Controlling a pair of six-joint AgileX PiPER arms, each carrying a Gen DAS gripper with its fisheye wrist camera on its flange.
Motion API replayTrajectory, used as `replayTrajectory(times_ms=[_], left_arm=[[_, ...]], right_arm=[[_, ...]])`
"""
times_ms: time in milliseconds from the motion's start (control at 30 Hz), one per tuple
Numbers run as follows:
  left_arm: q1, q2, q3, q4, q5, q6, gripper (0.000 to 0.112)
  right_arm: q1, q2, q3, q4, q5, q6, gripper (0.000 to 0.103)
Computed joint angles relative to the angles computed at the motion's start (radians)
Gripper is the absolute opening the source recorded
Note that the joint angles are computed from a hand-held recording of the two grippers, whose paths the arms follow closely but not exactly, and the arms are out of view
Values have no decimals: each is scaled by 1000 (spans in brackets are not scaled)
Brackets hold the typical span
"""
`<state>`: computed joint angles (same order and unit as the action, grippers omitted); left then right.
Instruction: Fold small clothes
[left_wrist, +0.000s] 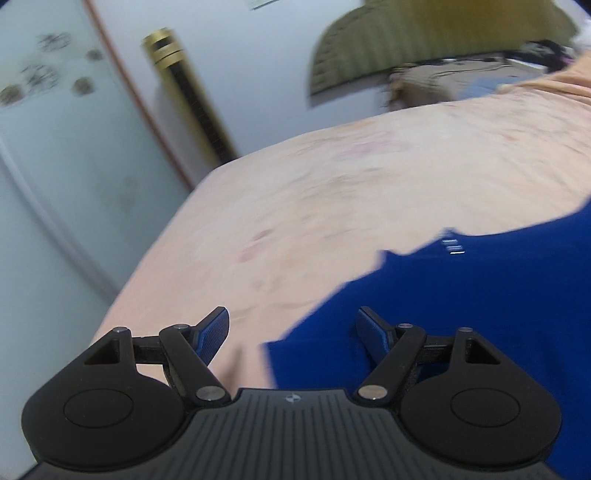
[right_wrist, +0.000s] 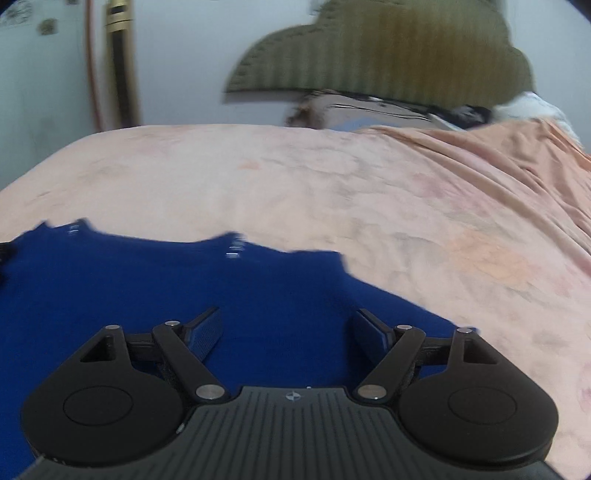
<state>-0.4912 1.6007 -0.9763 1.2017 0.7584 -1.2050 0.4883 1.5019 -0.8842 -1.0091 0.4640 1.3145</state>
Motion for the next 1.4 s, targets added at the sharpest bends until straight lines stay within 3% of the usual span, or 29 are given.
replayTrajectory(times_ms=[67,200,267,400,467,567,633,700,867,1133,1400], left_arm=[[21,-36,23,-12,11,-1,75],[113,-225,131,-262,-211,185,75],[109,-275,183,-316,-252,236,75],[32,-288,263,-198,-168,145,75],[41,-308,286,-226,-180,163,75],[89,-363,308,-367,-247,280,75],[92,-388,331,-422,-260,309,75],[74,-383,337,-405,-236,260,75],[67,-430,353,-447,-225,276,75],[57,-458,353,-459,-202,270,75],[59,-495,340,-463,-156,280,75]], right_arm=[[16,-25,12,-44,34,57,82],[22,-81,93,-99,-80,70,89],[36,-59,91,-83,-59,36,90],[71,-49,72,-80,61,87,90],[128,-80,85,-120,130,131,91],[184,-135,135,-162,101,148,96],[186,-131,145,-108,61,86,98],[218,-89,111,-45,149,50,97],[400,-140,105,-100,290,152,98],[657,-102,6,-98,370,165,98],[774,-34,-108,-51,412,127,98]])
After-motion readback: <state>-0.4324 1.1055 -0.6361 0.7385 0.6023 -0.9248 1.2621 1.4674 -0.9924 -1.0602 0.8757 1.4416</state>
